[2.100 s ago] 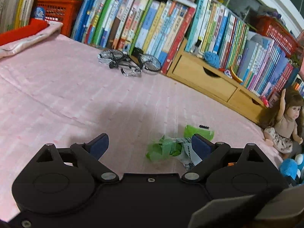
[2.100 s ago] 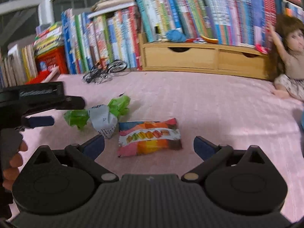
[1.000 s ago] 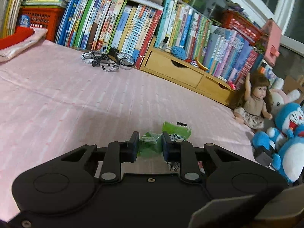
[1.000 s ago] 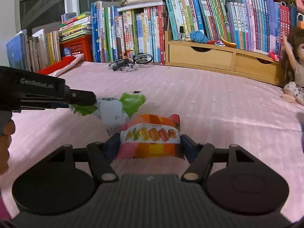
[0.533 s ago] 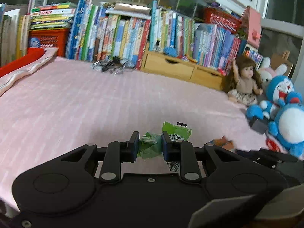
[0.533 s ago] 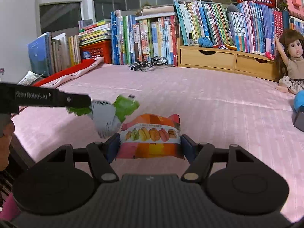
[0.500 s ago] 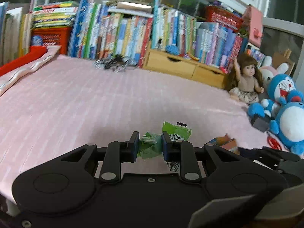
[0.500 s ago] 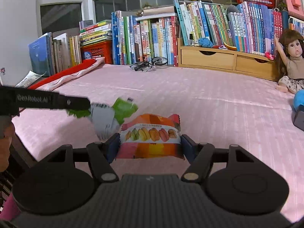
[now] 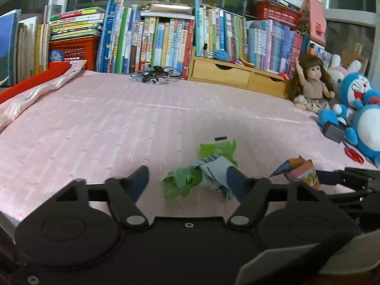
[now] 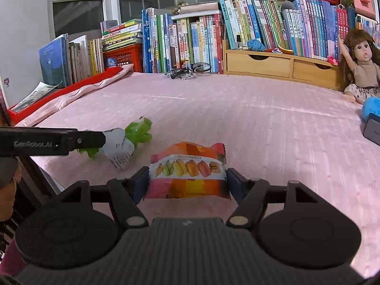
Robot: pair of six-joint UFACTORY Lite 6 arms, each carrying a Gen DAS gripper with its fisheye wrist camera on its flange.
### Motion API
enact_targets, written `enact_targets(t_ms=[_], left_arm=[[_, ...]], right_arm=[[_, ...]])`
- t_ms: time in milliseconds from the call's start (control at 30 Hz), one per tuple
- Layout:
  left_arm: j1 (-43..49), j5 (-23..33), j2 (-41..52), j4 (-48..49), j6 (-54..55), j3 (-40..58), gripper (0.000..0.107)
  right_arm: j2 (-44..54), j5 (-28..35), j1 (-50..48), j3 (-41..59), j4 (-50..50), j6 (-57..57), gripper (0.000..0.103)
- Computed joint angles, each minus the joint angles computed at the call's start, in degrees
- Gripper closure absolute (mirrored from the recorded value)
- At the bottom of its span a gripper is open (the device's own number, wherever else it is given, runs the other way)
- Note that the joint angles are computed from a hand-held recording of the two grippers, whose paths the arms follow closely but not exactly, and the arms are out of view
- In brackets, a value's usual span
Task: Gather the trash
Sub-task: 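Lift the held green wrapper and snack bag off the table with both tools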
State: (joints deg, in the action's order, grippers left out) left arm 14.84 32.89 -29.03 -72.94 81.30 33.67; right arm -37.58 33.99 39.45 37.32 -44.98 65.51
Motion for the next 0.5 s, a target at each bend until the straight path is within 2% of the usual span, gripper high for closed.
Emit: enact_targets(t_ms=[33, 133, 333, 433, 500], left_arm=[[-0.04, 0.05, 0.11, -1.2, 1.25, -0.2, 0.021], [-0.04, 0.58, 0.07, -8.48, 8.97, -2.0, 0.014], [-7.28, -6.8, 3.51, -15.96, 17.6, -1.77, 0.012], [-7.81, -5.35, 5.94, -16.93, 18.25, -0.7, 0.012], [-6.67, -1.96, 7.22, -17.39, 18.28, -0.27, 0.012]], right_arm=[[-0.09, 0.04, -0.04, -0.1, -0.28, 0.46, 0.03], [-0.15, 0.05, -0.13, -0.28, -1.21, 1.48, 0.029], [-0.38, 0.84, 1.3, -0.74, -2.87, 3.18, 0.027], [-0.85, 1.66, 2.27, -1.26, -3.32, 3.34, 0.027], [-1.09, 1.68, 2.46, -1.57, -3.1, 2.98, 0.027]])
